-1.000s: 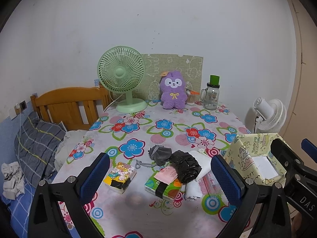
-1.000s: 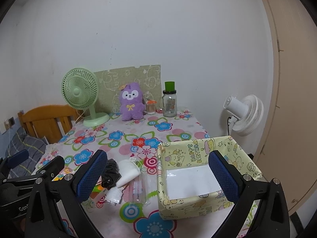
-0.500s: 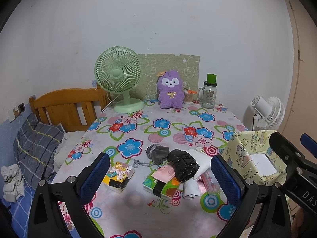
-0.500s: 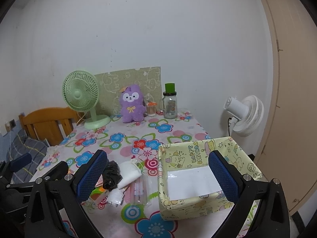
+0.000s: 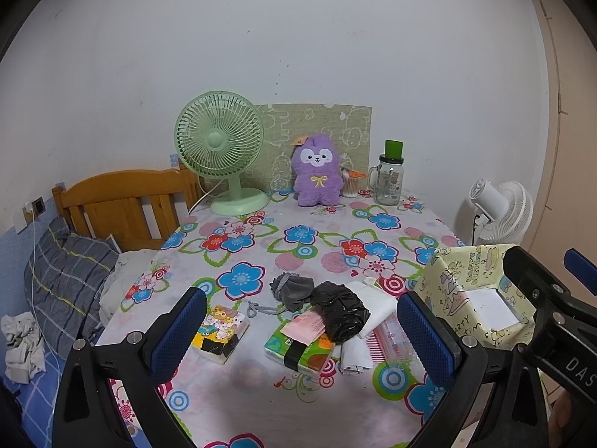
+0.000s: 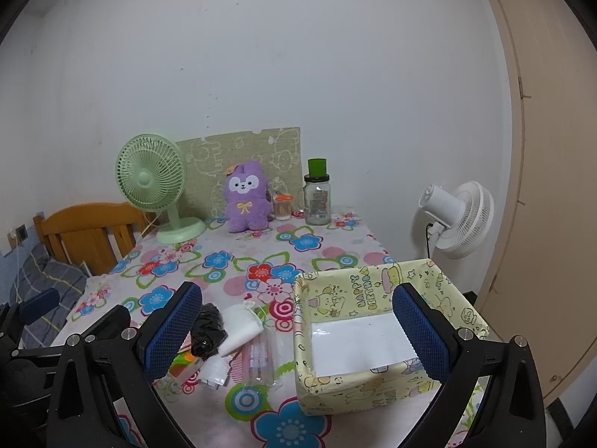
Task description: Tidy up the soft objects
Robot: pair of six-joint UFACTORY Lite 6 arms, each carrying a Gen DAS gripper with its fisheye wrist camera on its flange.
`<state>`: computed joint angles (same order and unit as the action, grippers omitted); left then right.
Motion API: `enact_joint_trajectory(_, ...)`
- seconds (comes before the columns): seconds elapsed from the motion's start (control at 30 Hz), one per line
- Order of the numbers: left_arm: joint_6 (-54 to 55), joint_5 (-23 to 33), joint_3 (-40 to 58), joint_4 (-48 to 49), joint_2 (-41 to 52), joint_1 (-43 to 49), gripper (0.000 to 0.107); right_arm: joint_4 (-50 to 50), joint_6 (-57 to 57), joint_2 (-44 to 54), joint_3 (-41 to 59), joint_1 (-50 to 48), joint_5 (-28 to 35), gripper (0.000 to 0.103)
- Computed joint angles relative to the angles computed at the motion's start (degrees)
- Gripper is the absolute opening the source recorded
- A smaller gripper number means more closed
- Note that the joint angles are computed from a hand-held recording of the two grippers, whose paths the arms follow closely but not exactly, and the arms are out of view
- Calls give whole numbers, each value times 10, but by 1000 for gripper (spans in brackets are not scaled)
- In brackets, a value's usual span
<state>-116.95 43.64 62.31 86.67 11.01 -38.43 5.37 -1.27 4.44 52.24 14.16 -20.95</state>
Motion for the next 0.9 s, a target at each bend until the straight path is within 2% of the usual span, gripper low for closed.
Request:
enact_joint_trajectory(0.43,-11,6,-6,7,-5,-8,102,15,-13,-10,-7,4,-5,103)
enact_joint_trajectory(0.9,-21,-14,-25,24,-12,8,103,22,-19,17,15,24,-6,103)
